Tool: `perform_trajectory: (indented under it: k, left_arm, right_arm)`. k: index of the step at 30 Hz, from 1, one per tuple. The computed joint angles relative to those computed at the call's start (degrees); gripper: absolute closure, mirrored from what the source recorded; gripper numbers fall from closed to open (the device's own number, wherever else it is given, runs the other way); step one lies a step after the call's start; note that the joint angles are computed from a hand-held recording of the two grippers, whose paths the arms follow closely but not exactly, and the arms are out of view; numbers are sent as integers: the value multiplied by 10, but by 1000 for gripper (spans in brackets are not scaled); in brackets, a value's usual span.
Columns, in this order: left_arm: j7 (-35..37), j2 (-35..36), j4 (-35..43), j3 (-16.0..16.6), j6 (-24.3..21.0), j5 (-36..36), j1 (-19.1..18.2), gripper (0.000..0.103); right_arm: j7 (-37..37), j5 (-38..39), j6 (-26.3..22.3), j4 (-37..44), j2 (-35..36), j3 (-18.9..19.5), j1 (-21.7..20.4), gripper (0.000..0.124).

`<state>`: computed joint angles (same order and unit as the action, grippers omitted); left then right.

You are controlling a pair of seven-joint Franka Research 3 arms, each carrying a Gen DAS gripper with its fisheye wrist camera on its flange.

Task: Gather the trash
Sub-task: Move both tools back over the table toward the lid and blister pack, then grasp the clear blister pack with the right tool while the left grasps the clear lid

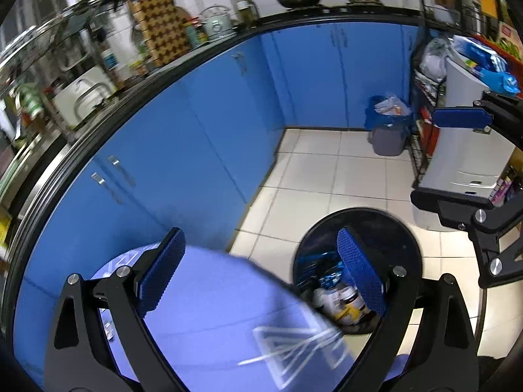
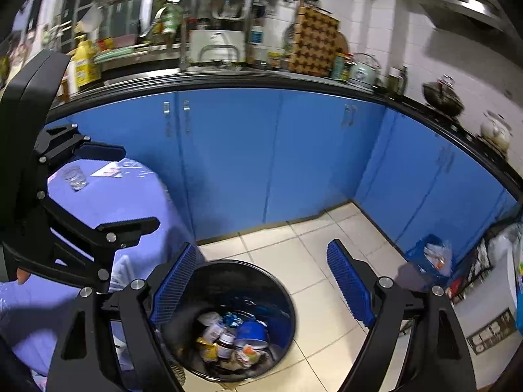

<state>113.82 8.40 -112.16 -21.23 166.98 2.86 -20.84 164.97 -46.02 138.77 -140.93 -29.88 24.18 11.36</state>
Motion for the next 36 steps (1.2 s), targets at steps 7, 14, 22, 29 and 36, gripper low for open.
perform_trajectory:
  k: [7,14,22,29,36]
  left_arm:
    - [40,-30,-35,23,11,-51,47,10]
    - [54,-33,-50,65,14,-63,93,10]
    - [84,8,-23,85,-14,-85,171,10]
    - [102,61,22,76,-33,-89,216,10]
    - [121,114,79,55,-55,-105,250,10]
  right_arm:
    - [-15,-48,12,110,132,1,18,44]
    - [-70,-76,20,267,308,-26,70,44]
    - [-213,-23,32,492,523,-63,132,44]
    - [-351,50,-12,705,684,-87,183,44]
    - [-468,120,-80,912,818,-121,226,44]
